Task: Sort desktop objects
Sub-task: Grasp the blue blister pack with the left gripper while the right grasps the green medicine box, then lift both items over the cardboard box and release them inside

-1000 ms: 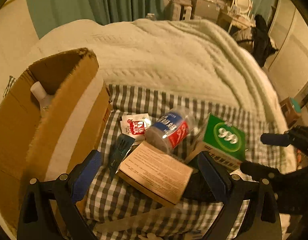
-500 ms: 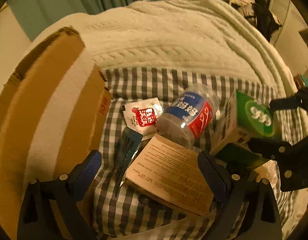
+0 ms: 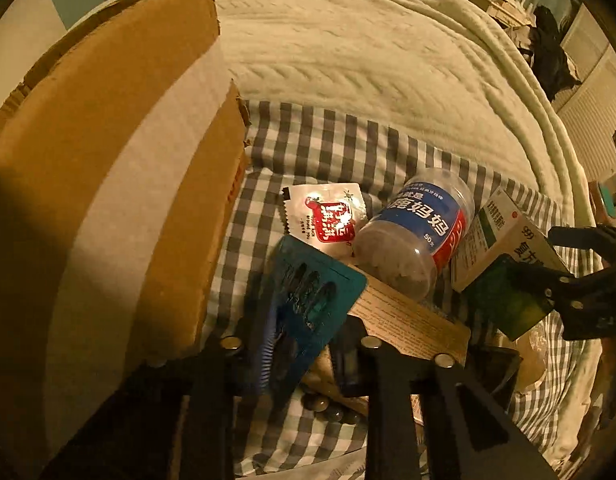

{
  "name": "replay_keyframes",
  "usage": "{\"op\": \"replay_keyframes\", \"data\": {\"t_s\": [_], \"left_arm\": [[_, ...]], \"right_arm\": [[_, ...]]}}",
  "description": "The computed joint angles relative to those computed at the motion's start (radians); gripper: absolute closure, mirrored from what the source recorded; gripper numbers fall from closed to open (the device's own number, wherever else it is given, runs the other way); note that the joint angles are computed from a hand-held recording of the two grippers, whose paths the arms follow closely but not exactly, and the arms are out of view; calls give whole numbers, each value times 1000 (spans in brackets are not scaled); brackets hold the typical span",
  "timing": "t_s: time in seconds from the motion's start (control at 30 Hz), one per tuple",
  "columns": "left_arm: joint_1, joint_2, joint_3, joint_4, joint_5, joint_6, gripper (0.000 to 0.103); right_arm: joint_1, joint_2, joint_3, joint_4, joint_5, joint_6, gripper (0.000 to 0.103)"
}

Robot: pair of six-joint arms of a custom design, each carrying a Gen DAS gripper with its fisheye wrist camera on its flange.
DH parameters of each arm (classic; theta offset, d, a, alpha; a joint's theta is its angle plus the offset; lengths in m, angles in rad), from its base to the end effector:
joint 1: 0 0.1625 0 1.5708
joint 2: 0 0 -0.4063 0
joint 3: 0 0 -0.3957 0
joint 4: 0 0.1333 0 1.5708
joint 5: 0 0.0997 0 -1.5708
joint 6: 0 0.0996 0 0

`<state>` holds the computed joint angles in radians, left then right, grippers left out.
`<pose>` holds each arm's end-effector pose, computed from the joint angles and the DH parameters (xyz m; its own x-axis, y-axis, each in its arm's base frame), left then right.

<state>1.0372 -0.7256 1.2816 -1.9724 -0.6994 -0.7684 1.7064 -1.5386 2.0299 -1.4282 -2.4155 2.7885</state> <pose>-0.1903 -0.7340 0.1446 -0.7048 -0.2830 -0.6505 0.0178 0.9097 -0.4149 0.1128 -0.3915 0.2696 0.5234 0.7720 -0.3605 0.3090 -0.5663 -0.7641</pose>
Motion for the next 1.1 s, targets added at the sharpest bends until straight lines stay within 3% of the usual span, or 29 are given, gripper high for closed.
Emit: {"op": "replay_keyframes", "data": {"t_s": [0.17, 0.37, 0.5, 0.57, 0.67, 0.83, 0.87, 0.93, 1.0, 1.1], "left_arm": [[-19, -9, -5, 70, 26, -11, 93], [-34, -29, 4, 55, 24, -11, 94], [-34, -28, -11, 69, 13, -23, 94], [-32, -21, -27, 100, 6, -35, 94], [-21, -19, -28, 105, -10, -50, 94], [-19, -19, -29, 119, -10, -62, 94], [-20, -18, -31, 120, -8, -60, 94], [-23, -17, -32, 120, -4, -51, 94], [-22, -17, -33, 119, -3, -48, 94], [-21, -22, -28, 114, -9, -57, 94]], "right_arm": [[-4, -9, -17, 19, 26, -26, 0], [52, 37, -116, 194, 12, 11, 0], [77, 45, -117, 199, 6, 37, 0], [68, 41, -83, 120, 12, -13, 0], [50, 27, -19, -27, -41, -124, 0], [20, 27, -14, -79, -73, -213, 0], [11, 20, -6, -118, -76, -265, 0], [-5, 37, -48, -76, -59, -341, 0], [-4, 53, -86, -21, -66, -360, 0], [-8, 54, -83, -30, -66, -362, 0]]}}
